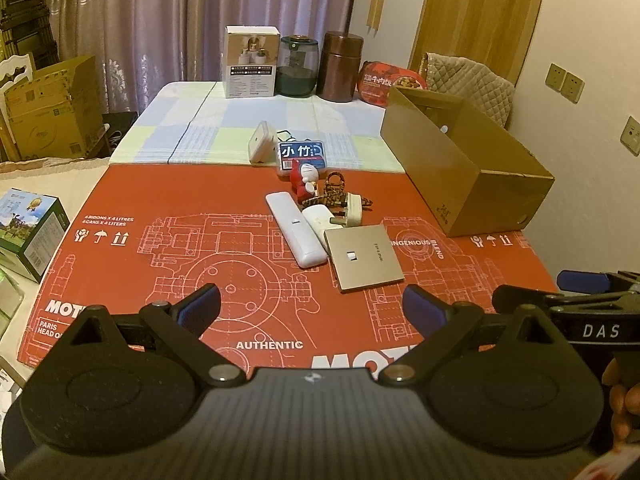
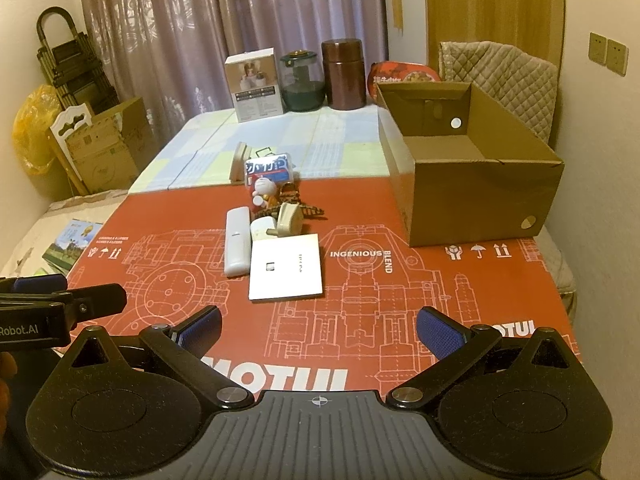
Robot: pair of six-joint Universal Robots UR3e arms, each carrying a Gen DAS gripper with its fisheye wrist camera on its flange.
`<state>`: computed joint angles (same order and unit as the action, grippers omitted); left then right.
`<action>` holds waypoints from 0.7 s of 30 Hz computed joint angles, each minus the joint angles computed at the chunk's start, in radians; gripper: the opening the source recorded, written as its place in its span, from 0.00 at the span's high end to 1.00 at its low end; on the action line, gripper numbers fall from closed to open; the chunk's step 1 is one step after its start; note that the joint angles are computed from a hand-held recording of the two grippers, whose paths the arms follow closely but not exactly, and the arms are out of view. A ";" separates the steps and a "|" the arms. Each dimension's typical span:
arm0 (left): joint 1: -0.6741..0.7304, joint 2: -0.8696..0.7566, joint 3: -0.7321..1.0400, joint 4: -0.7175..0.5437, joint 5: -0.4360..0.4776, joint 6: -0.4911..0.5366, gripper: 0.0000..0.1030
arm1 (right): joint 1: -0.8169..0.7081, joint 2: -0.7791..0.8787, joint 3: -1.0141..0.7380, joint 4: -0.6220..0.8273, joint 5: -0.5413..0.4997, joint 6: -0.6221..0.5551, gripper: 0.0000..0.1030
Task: Organize rigid objects
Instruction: 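Move both tools toward the items on the red mat, then grasp the gold TP-LINK router box with the right tool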
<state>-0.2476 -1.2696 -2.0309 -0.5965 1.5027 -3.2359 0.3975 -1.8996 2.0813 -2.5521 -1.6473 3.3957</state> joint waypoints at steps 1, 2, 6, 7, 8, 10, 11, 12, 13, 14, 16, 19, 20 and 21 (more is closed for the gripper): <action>0.002 -0.002 0.002 0.001 0.000 0.002 0.07 | 0.002 0.005 -0.001 -0.004 -0.001 0.000 0.02; 0.005 -0.006 0.005 0.001 -0.001 0.005 0.07 | -0.006 0.012 -0.004 -0.009 0.006 -0.004 0.02; 0.017 -0.023 0.016 0.006 -0.004 0.017 0.07 | -0.005 0.033 -0.009 -0.024 0.009 -0.004 0.02; 0.019 -0.028 0.018 0.010 -0.002 0.020 0.07 | -0.005 0.041 -0.010 -0.031 0.010 -0.004 0.02; 0.022 -0.035 0.021 0.014 -0.001 0.023 0.07 | -0.008 0.047 -0.010 -0.038 0.014 -0.006 0.02; 0.031 -0.043 0.024 0.019 -0.005 0.031 0.07 | -0.011 0.060 -0.008 -0.058 0.017 -0.009 0.02; 0.038 -0.050 0.028 0.022 -0.011 0.037 0.07 | -0.012 0.066 -0.004 -0.071 0.020 -0.012 0.02; 0.049 -0.060 0.034 0.023 -0.022 0.046 0.07 | -0.013 0.076 -0.004 -0.083 0.021 -0.016 0.02; 0.059 -0.070 0.042 0.027 -0.033 0.058 0.07 | -0.013 0.088 -0.006 -0.094 0.023 -0.020 0.02; 0.066 -0.091 0.057 0.035 -0.032 0.073 0.07 | -0.018 0.099 -0.007 -0.105 0.029 -0.028 0.02; 0.080 -0.121 0.082 0.049 -0.030 0.091 0.07 | -0.026 0.132 -0.006 -0.145 0.038 -0.040 0.02; 0.104 -0.188 0.133 0.075 -0.035 0.105 0.07 | -0.044 0.190 0.009 -0.253 0.067 -0.057 0.02; 0.108 -0.215 0.148 0.088 -0.031 0.112 0.07 | -0.044 0.212 0.009 -0.283 0.066 -0.059 0.02; 0.116 -0.247 0.165 0.102 -0.033 0.120 0.07 | -0.043 0.243 0.003 -0.313 0.064 -0.059 0.02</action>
<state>-0.1318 -1.5166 -1.8661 -0.4945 1.4695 -3.1157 0.3541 -1.6568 2.0845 -2.8653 -1.5834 3.3370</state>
